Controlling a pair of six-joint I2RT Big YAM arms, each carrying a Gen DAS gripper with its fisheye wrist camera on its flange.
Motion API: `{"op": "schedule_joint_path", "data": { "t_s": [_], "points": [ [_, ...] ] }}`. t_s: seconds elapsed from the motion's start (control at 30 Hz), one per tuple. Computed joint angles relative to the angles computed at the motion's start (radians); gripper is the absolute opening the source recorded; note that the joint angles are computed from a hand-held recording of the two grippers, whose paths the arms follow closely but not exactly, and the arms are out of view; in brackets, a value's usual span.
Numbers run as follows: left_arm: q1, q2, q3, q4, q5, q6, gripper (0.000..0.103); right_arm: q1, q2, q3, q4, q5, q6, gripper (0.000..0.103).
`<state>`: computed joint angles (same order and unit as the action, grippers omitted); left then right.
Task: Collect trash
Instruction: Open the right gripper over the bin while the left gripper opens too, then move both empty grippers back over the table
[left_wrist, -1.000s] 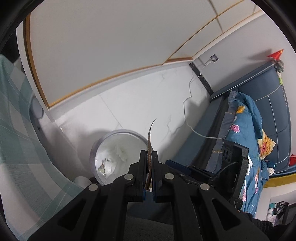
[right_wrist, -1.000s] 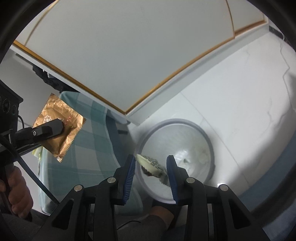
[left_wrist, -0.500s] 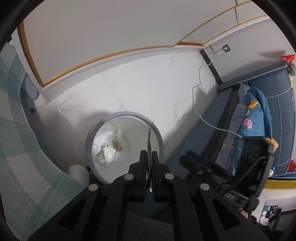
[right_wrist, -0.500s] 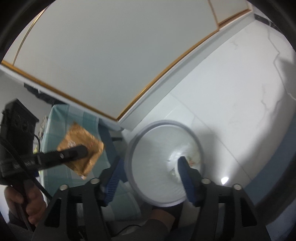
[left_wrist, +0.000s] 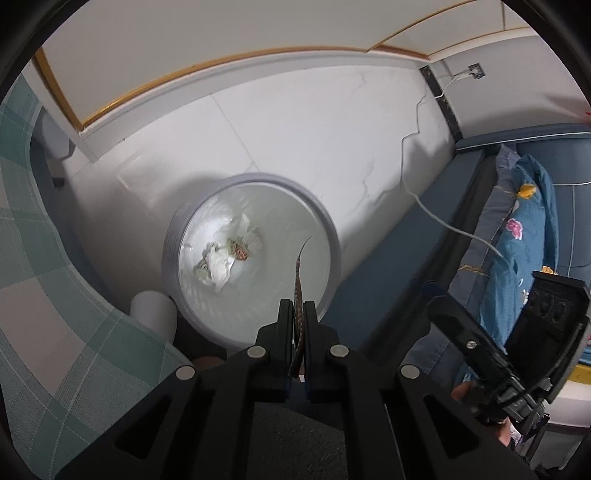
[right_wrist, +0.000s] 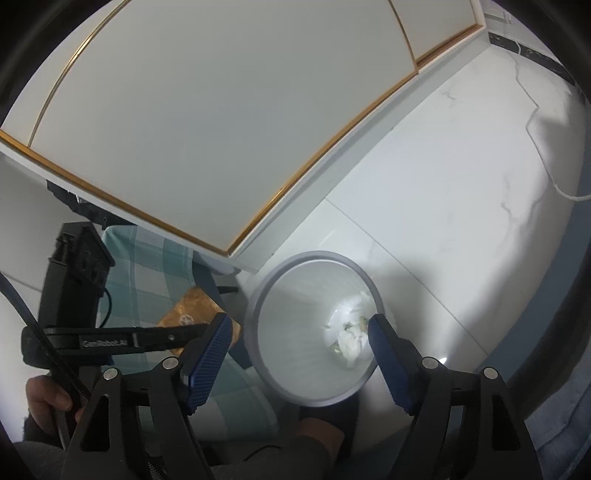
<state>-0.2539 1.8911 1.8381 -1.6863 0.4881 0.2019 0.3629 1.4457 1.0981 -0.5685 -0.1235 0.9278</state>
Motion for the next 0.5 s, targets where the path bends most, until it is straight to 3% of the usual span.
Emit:
{"op": "schedule_joint_path", "data": {
  "t_s": [0.1,0.17,0.37,0.5],
  "points": [
    [0.002,-0.009,-0.009,0.009,-0.005,-0.018,0.022,0.005,-0.006,-0.002,0.001,0.010,0.004,0.079],
    [0.002,-0.018,-0.012,0.020,-0.008,-0.024,0.047,0.007,-0.013,-0.004,-0.001,0.017,0.005,0.080],
    [0.009,-0.061,-0.036,0.090,-0.014,-0.040,0.050,0.008,-0.028,-0.005,-0.020,0.026,0.017,0.083],
    [0.022,-0.129,-0.074,0.189,-0.048,-0.049,0.050,0.015,-0.045,0.009,-0.043,0.058,0.006,0.087]
  ]
}}
